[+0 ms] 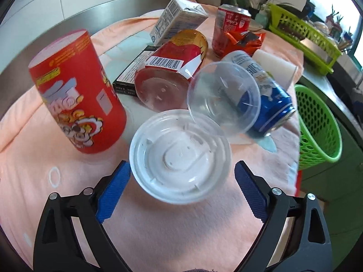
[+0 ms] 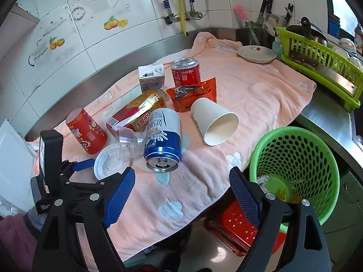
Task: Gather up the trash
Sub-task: 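Return the left gripper to the towel and grasp the white plastic lid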
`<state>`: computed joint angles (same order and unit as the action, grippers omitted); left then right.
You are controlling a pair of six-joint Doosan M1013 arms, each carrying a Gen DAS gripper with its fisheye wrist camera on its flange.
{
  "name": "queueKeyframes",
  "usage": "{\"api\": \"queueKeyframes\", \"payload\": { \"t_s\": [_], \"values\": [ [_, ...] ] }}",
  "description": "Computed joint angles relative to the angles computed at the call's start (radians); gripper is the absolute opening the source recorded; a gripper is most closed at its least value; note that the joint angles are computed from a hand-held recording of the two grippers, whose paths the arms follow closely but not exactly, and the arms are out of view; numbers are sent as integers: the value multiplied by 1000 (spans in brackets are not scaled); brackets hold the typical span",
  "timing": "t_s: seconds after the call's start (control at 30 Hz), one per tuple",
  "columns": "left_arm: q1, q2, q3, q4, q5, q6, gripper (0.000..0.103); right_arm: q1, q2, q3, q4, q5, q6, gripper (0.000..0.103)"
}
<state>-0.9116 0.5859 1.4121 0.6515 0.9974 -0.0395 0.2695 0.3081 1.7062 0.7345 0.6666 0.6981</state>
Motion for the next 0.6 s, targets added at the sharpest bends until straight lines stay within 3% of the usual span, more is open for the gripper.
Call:
{"api": "queueKeyframes", "payload": {
  "t_s": [0.6],
  "values": [
    [3,20,-24,1,39,52,91,29,30,-42,-42,61,-145,82]
  ]
}}
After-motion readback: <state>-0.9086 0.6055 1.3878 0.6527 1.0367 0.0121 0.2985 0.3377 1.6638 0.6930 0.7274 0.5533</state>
